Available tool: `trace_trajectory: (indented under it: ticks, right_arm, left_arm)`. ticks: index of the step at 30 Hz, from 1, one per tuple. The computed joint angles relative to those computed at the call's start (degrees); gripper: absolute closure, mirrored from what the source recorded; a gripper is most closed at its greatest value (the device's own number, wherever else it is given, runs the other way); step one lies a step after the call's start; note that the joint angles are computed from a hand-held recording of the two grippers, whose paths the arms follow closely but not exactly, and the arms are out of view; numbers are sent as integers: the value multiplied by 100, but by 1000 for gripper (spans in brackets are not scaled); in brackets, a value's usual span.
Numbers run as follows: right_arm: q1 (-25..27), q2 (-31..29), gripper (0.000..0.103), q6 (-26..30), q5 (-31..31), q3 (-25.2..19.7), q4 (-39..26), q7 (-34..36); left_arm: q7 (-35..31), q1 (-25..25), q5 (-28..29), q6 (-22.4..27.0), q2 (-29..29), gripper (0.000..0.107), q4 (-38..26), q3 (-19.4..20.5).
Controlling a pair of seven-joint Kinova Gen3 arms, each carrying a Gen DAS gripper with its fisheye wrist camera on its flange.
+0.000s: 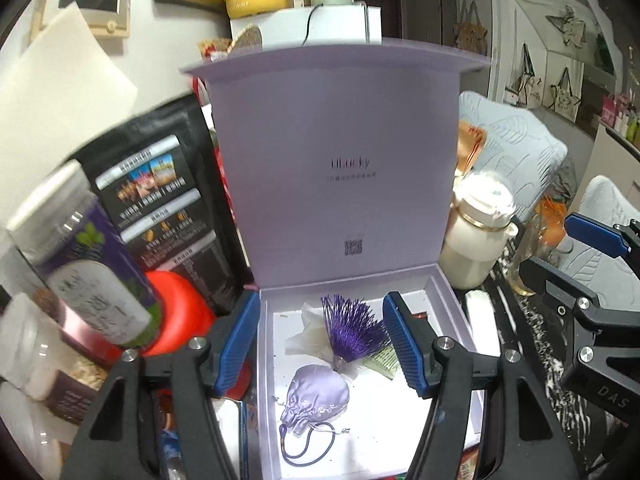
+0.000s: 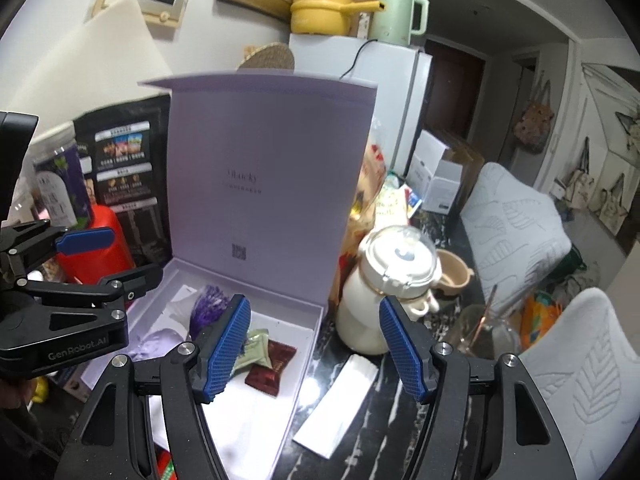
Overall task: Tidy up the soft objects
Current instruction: 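Withdraw both grippers from the box back over the table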
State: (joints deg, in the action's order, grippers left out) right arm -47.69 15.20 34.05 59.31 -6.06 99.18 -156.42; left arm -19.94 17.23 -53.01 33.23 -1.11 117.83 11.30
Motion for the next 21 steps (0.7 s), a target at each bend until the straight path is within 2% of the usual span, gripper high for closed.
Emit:
trace_trajectory:
  ticks: [5,10,21]
  right_arm:
    - [-85,-298,35,201,264,-100,127,-249]
    - [-75,-651,35,466,542,-394,269,-545]
    - [-37,-1456,35,1057,1103,-1263,746,-1343]
  left_arm:
    - [23,-11,19,184,-372,44,3,187]
    - [-17,-151,67,362,-802,44,43,526]
    - [-795,-422,1039,551,-2032,44,187,1016]
